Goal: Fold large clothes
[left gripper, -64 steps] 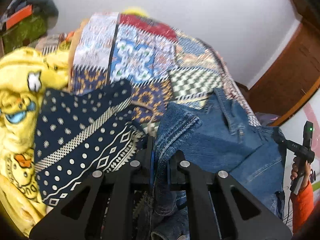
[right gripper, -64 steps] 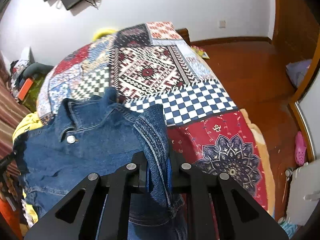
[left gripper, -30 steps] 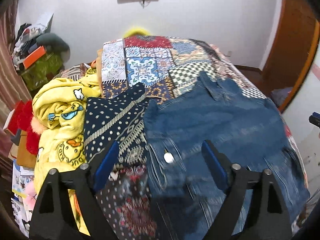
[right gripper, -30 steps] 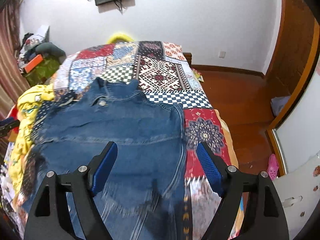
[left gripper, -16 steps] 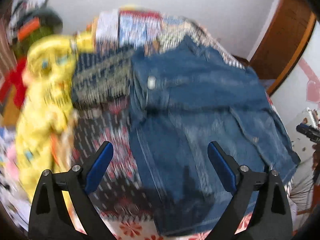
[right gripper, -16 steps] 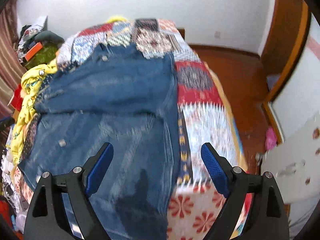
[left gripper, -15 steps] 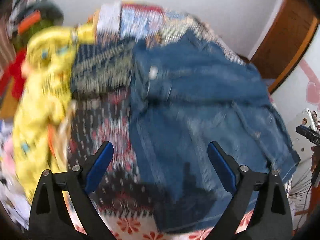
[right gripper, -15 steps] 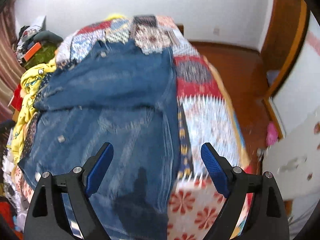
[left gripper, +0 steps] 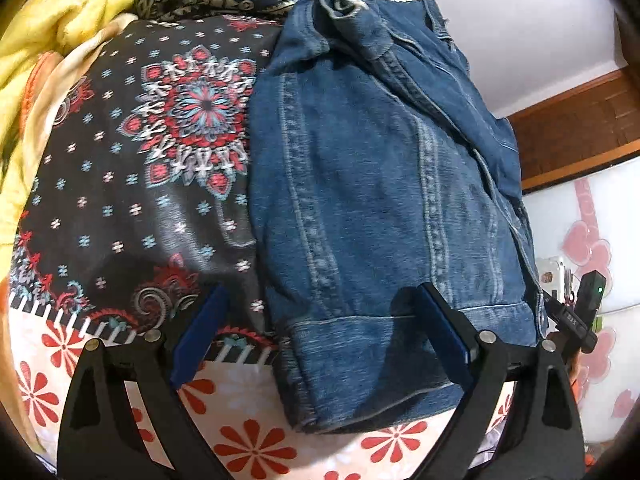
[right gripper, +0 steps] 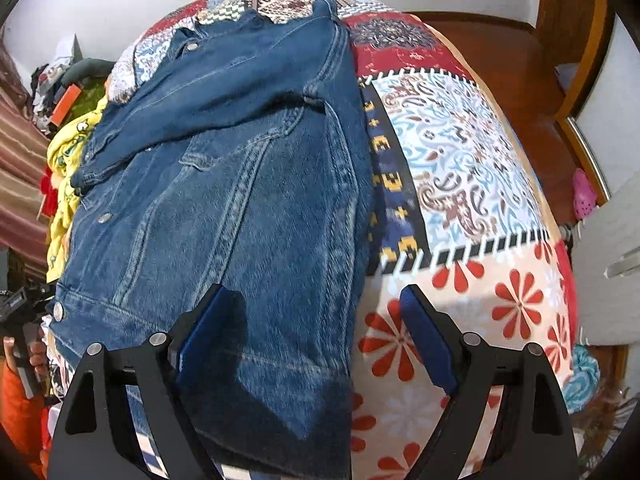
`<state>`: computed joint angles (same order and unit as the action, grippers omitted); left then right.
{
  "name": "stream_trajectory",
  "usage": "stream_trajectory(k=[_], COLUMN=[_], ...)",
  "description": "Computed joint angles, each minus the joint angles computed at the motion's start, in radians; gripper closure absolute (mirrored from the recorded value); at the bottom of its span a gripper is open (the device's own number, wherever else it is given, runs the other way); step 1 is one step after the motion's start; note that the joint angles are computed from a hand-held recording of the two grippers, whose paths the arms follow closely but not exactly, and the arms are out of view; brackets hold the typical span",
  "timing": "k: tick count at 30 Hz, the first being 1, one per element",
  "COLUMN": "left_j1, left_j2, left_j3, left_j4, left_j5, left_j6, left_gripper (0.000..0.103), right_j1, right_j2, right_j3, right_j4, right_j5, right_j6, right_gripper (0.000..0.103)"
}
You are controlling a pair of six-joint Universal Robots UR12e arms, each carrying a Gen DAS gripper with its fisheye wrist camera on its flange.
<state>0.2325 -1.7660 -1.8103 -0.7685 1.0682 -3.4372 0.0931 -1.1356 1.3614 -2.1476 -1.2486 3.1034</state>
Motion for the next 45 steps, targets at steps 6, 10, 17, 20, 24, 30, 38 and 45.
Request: stream_trajectory(k=[6,10,17,20,24,30,38,45], left_j1=[-0.005,0.012,0.013,0.011,0.001,0.018,0.021,-0.001], left_j2=[-0.013,-0.018,-0.011,-0.024,-0.068,-0.166,-0.317,-0.395], left_j3=[0.018,0.035,0.067,0.108,0.207,0.364,0.523,0.594], left_j4=[0.011,0.002,0.144,0.193,0.233,0.254,0.153,0.003], left_j5=[-0.048,-0.079,-0.074,-0.077,-0.05,-0.014,0.042,0.146], left_j6=[0.09,0.095,0.071,0.062,0.067,-0.003,-0.092,0.005], left_gripper=[0.056,0.08,0.085,0.085,0.087,0.087,0.087,0.087], right_j1=[0.003,-0.002,0.004,0.004,0.008,0.013,0.023,0.04], right_j2=[0.007,0.024,0.021,0.039,0.078,0.165,0.32,0.451], right_j3=[-0.007,-0.039,-0.06,-0.104,-0.187,-0.338,-0.551,-0.734], right_j4=[-0.007,0.037,-0.025,-0.05,-0.078,-0.146,-0.095,0.093], right_j5=[0.046,0.085,0.1,0.135,0.151,0.133,0.103,0.025], right_j6=[0.002,0.002,-0.047,-0.047,-0.063,-0.003,0.106,0.074], right_gripper=[0.07,0.09,0.091,0.092,0.092,0.092,0.092,0.092])
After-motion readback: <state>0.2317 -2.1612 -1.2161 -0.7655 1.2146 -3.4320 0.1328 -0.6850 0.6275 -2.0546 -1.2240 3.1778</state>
